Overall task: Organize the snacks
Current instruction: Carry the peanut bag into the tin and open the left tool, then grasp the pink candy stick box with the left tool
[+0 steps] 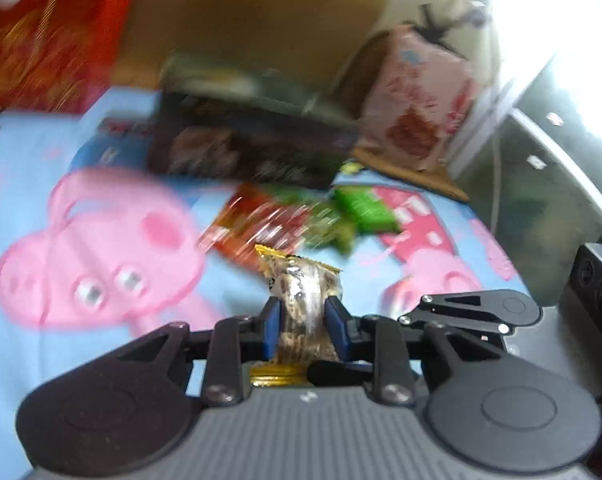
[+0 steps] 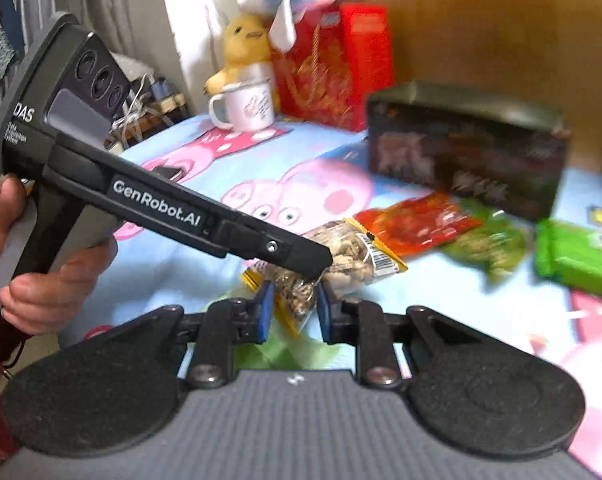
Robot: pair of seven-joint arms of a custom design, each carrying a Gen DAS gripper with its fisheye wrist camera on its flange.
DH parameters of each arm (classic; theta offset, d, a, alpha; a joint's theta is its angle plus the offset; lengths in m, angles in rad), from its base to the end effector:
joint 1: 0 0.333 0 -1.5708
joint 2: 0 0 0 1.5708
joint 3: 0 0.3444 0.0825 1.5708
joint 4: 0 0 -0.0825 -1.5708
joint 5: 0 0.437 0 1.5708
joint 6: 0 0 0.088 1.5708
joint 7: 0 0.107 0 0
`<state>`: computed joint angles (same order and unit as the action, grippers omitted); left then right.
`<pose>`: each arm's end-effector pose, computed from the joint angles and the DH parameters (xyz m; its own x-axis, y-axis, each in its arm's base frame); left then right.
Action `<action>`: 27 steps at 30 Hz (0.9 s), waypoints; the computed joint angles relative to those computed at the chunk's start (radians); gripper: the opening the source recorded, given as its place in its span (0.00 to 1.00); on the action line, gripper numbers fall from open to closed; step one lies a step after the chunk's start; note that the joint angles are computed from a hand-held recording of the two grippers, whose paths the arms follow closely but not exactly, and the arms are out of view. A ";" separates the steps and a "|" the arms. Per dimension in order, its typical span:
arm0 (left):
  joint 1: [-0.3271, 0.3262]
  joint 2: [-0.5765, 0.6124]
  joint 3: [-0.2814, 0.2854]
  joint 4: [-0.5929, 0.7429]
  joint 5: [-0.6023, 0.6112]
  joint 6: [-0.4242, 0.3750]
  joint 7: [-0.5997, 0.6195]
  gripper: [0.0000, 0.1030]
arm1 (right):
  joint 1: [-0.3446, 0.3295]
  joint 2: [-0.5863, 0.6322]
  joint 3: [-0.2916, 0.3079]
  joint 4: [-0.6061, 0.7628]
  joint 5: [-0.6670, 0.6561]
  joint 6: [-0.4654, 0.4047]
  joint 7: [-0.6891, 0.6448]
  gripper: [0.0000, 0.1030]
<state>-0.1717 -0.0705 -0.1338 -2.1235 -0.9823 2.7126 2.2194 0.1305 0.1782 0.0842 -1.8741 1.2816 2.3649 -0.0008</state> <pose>0.5915 -0.1571 0.5081 -0.3252 -0.8447 0.4252 -0.7592 -0.0349 -0.6499 0.6707 0.1554 0.4616 0.8439 -0.5141 -0.1534 -0.3749 -0.3606 -0.8541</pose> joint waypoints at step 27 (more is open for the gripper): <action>0.214 0.048 -0.184 0.085 -0.221 -0.147 0.189 0.44 | -0.181 0.172 0.076 0.196 0.062 0.048 0.276 0.41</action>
<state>0.0421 -0.0222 -0.3176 -2.0388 -1.2032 2.5654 2.4088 -0.0503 0.3505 0.1604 -1.6782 1.3441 2.4128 0.2756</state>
